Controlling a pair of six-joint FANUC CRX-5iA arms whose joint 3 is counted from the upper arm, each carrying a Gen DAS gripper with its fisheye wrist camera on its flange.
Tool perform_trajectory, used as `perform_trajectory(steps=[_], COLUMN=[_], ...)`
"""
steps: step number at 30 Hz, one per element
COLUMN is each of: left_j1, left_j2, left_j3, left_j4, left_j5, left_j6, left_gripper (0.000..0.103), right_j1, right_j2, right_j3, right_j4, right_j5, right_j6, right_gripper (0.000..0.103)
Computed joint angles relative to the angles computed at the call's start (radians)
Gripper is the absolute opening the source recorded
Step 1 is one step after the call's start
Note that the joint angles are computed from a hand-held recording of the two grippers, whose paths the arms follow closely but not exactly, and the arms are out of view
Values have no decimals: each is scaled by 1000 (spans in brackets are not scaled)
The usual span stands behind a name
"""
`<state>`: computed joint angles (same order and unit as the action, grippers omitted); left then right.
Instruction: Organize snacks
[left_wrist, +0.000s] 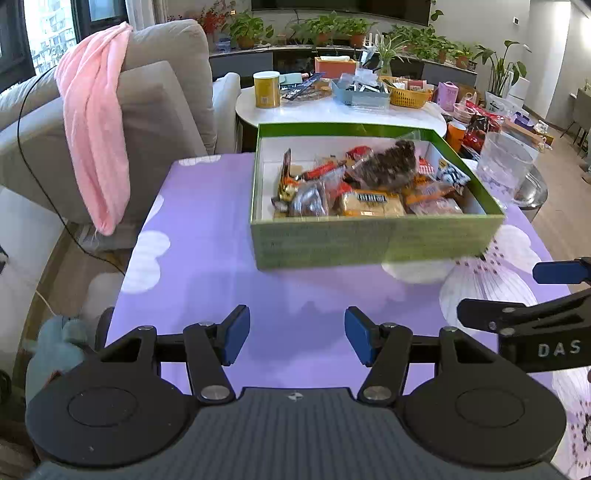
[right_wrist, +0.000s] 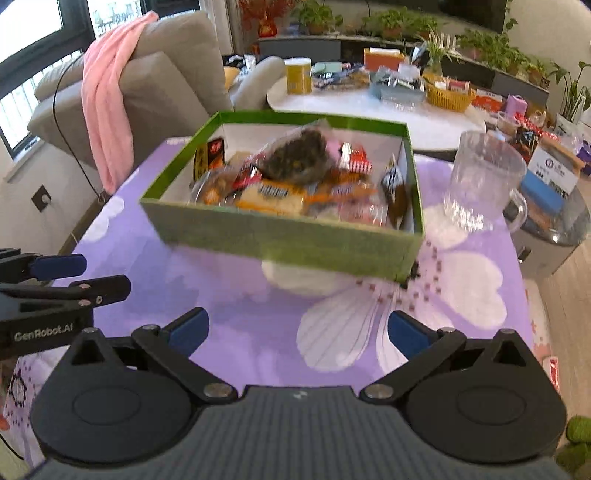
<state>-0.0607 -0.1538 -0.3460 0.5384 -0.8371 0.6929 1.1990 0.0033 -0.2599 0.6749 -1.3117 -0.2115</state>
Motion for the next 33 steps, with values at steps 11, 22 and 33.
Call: perform_trajectory(steps=[11, 22, 33], left_j1=[29, 29, 6], left_j2=[-118, -120, -112], left_j3=[-92, -69, -45], left_j4=[-30, -76, -152], left_j5=[3, -60, -51], left_j6=[-3, 119, 175], left_gripper=[51, 49, 49], right_j1=[73, 94, 89], right_j2=[0, -5, -12], right_j3=[-1, -4, -15], right_j4=[6, -6, -23], right_j5=[-24, -54, -42], right_j6=[-97, -119, -123], right_gripper=[77, 77, 77])
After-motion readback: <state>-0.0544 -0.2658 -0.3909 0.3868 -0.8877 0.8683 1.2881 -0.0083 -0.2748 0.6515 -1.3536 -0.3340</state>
